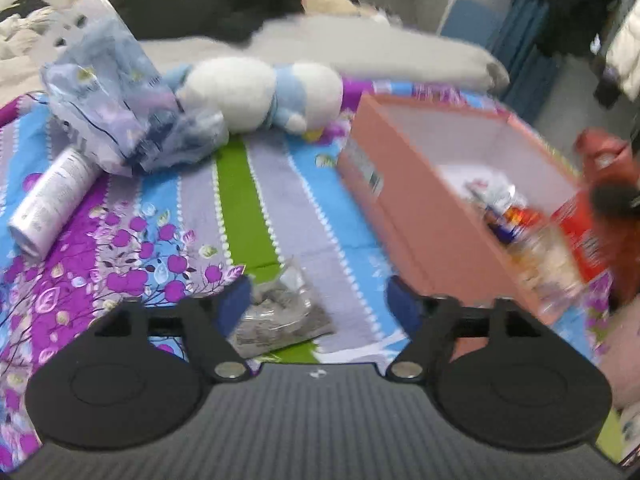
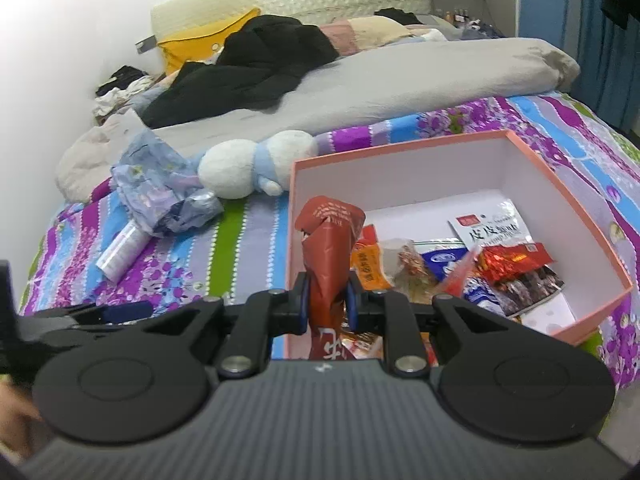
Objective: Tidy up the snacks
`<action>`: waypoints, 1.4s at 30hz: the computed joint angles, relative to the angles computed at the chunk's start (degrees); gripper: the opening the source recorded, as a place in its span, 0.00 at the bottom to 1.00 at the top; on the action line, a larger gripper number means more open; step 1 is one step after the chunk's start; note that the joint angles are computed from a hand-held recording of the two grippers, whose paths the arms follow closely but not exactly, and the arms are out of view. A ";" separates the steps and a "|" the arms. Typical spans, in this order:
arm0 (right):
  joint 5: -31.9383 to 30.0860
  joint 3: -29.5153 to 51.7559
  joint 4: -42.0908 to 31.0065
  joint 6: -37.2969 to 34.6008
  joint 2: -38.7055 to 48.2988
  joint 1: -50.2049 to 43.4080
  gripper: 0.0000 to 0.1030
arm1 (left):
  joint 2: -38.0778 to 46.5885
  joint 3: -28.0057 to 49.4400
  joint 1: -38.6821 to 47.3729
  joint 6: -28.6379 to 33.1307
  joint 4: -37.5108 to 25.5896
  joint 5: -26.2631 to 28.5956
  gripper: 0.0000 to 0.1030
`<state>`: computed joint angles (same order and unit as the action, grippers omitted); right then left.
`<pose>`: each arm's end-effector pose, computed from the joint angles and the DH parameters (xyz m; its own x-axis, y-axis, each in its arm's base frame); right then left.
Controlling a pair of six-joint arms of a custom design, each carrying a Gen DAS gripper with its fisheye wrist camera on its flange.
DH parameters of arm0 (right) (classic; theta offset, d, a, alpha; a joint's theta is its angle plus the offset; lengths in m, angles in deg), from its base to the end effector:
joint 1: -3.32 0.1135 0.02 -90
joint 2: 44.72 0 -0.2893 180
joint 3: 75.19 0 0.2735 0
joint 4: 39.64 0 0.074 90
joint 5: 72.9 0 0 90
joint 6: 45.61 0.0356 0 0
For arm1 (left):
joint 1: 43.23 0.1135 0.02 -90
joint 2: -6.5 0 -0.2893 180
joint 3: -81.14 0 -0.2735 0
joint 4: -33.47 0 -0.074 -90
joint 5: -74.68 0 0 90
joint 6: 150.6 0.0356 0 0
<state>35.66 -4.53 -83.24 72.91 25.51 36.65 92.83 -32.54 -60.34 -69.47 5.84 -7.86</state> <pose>0.2353 0.1412 0.3141 -0.6584 0.1088 -0.7448 -0.0143 0.9875 0.1569 0.3161 -0.1021 0.2279 -0.7556 0.0726 -0.6509 0.2619 0.9444 -0.1987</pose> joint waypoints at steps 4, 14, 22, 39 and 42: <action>0.01 -1.32 -0.03 -0.27 -1.94 -1.62 0.21 | 7.60 3.42 -0.08 2.48 -0.56 -3.13 0.95; -0.31 -2.32 -0.26 -1.09 -3.56 -4.96 0.21 | 21.33 12.07 -1.31 -4.99 -4.99 -6.52 0.99; -2.67 -2.54 0.92 -1.55 -1.11 -8.16 0.21 | 20.40 12.27 -3.63 -7.96 -5.54 -10.48 0.79; -4.76 0.50 2.61 -6.33 2.11 -16.42 0.21 | 15.43 34.47 -7.06 -4.12 -16.81 -7.52 0.75; -4.87 1.71 2.80 -7.49 3.03 -17.96 0.21 | 17.56 41.62 -9.01 -4.37 -18.57 -6.52 0.75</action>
